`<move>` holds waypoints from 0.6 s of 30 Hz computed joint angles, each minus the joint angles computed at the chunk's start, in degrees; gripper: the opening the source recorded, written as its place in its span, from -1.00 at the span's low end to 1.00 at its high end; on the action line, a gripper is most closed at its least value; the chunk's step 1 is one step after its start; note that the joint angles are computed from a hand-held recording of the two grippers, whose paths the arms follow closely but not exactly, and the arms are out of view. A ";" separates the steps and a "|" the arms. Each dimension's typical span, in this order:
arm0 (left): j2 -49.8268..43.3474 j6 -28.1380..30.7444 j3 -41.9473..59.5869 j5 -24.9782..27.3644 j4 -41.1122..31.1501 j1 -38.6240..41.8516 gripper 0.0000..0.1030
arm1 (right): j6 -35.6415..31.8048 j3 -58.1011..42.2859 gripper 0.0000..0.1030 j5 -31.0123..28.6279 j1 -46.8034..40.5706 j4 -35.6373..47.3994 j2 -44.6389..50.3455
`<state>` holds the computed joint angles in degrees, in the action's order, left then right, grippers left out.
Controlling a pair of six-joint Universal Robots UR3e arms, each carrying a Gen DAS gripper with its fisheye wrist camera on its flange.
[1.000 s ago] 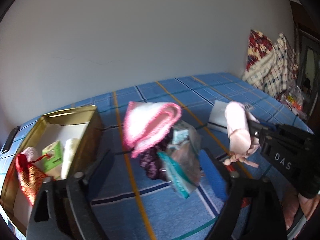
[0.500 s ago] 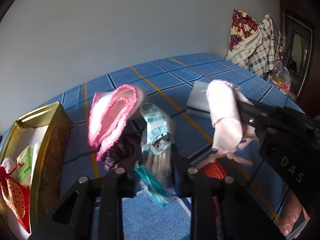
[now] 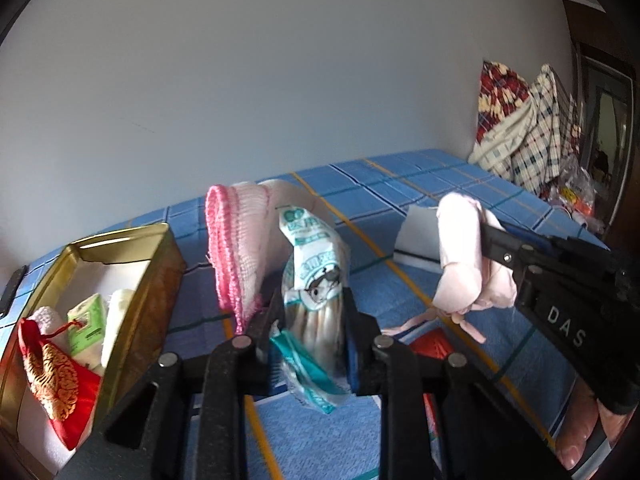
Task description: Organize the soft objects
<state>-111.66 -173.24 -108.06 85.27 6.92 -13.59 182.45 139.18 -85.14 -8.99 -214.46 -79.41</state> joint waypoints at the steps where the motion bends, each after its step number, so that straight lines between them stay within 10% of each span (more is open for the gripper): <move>1: 0.21 -0.40 -0.55 0.11 0.79 0.15 -0.56 | -0.01 0.24 -0.70 -0.13 0.11 -0.64 0.12; 18: 3.53 -4.83 -10.07 3.56 13.10 2.16 -0.56 | -0.10 2.18 -0.70 -3.08 1.97 -8.02 1.43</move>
